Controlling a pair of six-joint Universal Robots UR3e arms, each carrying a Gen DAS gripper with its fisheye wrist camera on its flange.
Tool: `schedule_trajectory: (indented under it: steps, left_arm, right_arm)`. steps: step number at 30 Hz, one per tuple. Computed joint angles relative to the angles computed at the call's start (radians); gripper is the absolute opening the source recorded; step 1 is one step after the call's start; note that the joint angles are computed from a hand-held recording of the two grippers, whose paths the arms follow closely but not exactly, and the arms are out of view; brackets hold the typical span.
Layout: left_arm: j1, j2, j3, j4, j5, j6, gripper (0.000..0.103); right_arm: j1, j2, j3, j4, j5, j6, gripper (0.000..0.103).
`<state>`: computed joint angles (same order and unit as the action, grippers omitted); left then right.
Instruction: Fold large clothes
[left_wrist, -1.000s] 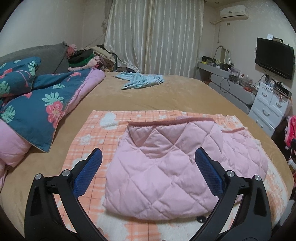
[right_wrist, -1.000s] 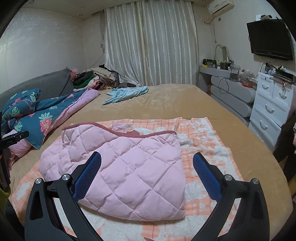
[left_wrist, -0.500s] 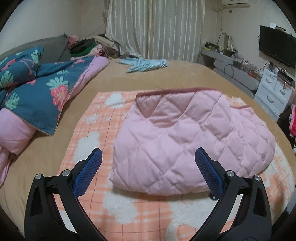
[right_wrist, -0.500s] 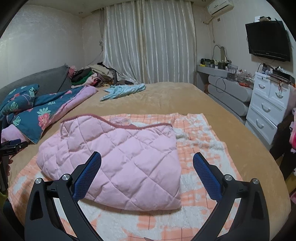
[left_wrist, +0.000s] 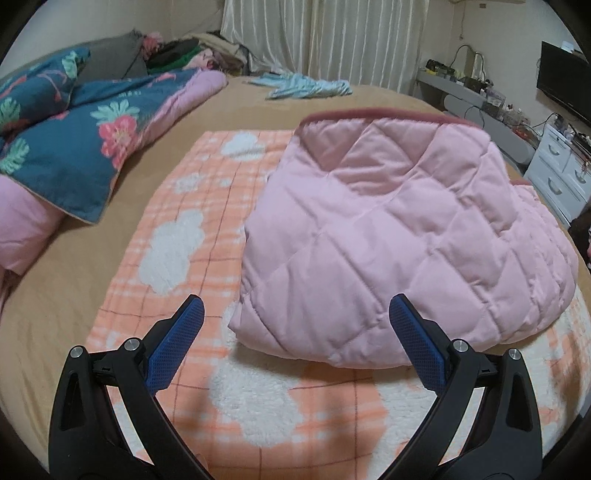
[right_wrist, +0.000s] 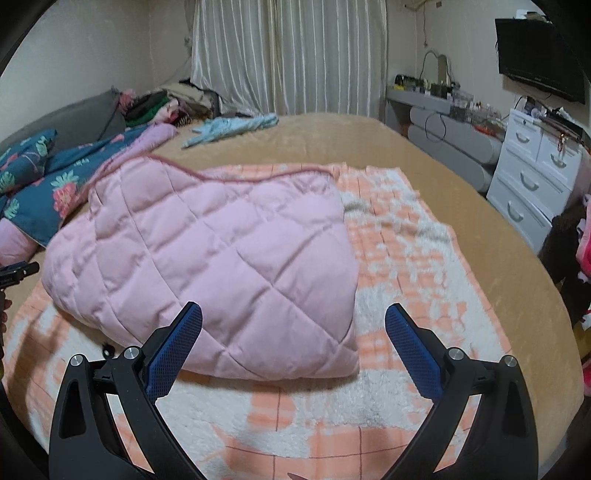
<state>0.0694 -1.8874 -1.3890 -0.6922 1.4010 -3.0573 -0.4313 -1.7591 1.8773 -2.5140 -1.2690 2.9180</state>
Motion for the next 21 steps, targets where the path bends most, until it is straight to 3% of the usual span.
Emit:
schedule_trajectory:
  steps: [9, 14, 18, 21]
  left_arm:
    - [0.067, -0.147, 0.095, 0.005, -0.167, -0.035, 0.094]
    - [0.057, -0.207, 0.16, -0.006, -0.209, -0.013, 0.092]
    - [0.036, -0.229, 0.189, 0.0, -0.196, -0.011, 0.049]
    - [0.006, -0.219, 0.177, 0.041, -0.151, 0.012, 0.031]
  right_arm:
    - [0.018, 0.194, -0.081, -0.025, -0.039, 0.02, 0.099]
    - [0.027, 0.302, -0.158, -0.009, -0.055, 0.023, 0.099]
    - [0.03, 0.341, -0.163, -0.045, -0.029, 0.016, 0.097]
    - [0.033, 0.343, -0.142, -0.087, -0.01, 0.044, 0.083]
